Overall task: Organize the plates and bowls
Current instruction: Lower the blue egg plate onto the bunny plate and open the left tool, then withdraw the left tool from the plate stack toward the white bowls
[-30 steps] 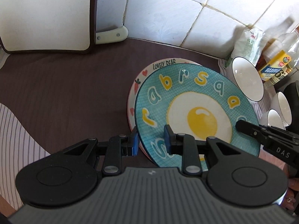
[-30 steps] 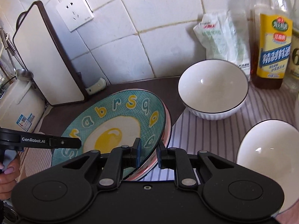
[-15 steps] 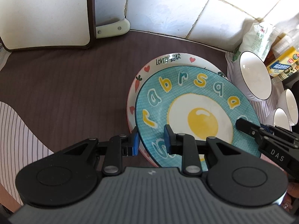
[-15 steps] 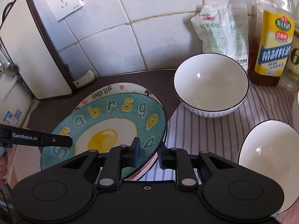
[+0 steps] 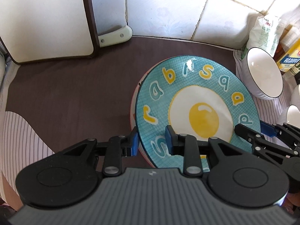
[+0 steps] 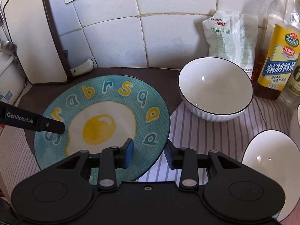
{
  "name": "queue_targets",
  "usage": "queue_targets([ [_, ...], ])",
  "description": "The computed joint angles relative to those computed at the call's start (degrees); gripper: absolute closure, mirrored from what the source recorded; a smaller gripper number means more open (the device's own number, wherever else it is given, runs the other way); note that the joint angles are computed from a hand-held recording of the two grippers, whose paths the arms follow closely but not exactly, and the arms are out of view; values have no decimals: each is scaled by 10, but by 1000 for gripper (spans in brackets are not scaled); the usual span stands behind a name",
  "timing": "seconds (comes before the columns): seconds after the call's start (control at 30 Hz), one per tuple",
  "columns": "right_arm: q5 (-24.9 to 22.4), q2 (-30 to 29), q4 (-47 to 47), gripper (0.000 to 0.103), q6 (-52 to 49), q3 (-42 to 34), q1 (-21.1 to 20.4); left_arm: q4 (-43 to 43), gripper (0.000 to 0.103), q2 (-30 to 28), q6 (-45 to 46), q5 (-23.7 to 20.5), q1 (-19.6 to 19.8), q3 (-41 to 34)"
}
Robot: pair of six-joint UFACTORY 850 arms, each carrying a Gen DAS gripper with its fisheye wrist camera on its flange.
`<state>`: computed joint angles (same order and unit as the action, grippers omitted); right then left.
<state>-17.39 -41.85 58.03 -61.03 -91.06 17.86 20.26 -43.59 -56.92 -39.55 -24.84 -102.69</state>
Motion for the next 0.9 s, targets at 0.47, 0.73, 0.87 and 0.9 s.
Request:
queue_targets([
  [0.47, 38, 11, -123, 63, 123, 14, 16, 67, 69, -12, -33, -66, -28, -19],
  [0.73, 8, 71, -186, 61, 206, 49, 11, 52, 49, 39, -47, -60, -41, 18],
  [0.87, 4, 110, -199, 58, 211, 76, 7, 49, 37, 66, -42, -55, -51, 34],
  [0.9, -2, 118, -192, 58, 202, 81, 4, 49, 36, 71, -41, -56, -54, 36],
])
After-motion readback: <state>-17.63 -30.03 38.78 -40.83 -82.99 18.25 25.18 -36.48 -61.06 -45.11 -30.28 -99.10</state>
